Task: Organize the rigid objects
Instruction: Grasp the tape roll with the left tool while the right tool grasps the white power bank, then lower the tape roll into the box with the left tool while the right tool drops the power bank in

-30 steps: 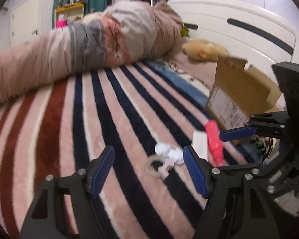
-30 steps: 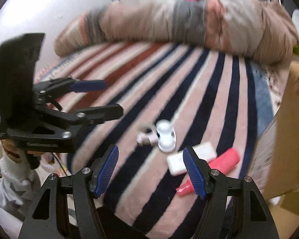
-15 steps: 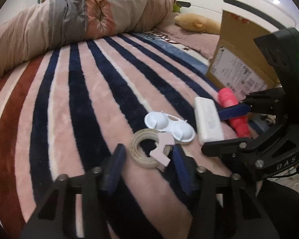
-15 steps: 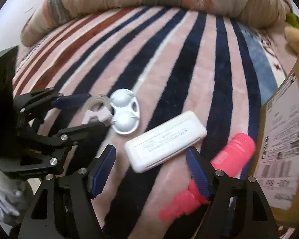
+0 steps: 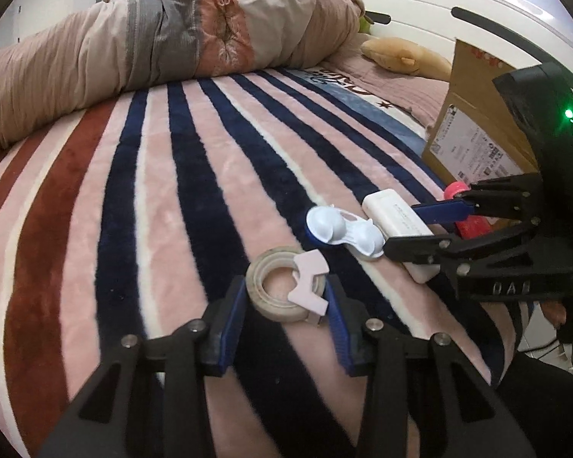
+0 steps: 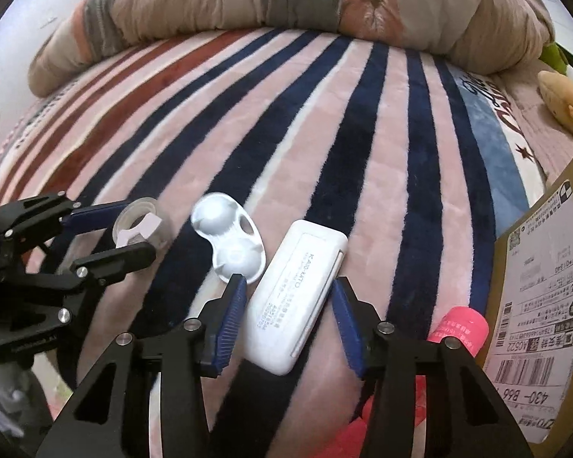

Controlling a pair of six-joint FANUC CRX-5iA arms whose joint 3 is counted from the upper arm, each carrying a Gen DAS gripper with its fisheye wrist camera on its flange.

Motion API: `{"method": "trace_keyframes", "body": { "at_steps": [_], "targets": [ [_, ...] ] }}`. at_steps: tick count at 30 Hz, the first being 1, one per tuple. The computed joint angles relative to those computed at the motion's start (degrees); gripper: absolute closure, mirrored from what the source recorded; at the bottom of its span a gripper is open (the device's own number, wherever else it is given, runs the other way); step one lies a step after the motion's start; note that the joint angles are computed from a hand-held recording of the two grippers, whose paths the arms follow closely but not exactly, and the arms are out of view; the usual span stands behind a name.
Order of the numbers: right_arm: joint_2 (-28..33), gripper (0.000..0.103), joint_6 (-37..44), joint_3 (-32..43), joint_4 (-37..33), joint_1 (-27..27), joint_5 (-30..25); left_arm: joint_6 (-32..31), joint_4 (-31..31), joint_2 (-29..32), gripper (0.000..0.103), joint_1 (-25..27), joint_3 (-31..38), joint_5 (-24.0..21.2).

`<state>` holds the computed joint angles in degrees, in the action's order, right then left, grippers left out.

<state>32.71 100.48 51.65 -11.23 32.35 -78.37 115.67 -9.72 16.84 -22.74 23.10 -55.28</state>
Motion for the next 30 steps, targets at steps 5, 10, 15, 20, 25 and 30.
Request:
{"method": "trace_keyframes", "body": {
  "at_steps": [5, 10, 15, 20, 25, 30],
  "targets": [
    [-1.86, 0.060, 1.98, -4.43, 4.03, 1.75, 3.07, 2.62, -1.34, 1.13, 0.066, -0.27, 1.48, -0.21],
    [-5.31, 0.072, 4.18, -9.67, 4.67, 1.36, 7.38, 2.55, -0.50, 0.44, 0.066, -0.08, 0.63, 1.16],
    [-6.84, 0.072, 6.23, -9.11, 1.04, 0.26, 7.10, 3.32, -3.25, -1.09, 0.066, -1.12, 2.31, -0.31],
    [-9.33, 0.072, 8.77, -8.24, -4.25, -1.25, 7.16, 4.41, -8.28, -2.59, 0.066, -3.66, 6.71, -4.24],
    [-13.08, 0.072, 11.30, -7.71, -10.88, -4.29, 7.76, 4.27, -11.90, -2.05, 0.066, -6.82, 13.21, -7.87],
    [-17.10, 0.072, 13.28, -8.11, -16.66, -9.82, 9.77, 0.46, -11.61, 3.22, 0.066, -9.28, 25.08, -10.90]
  ]
}}
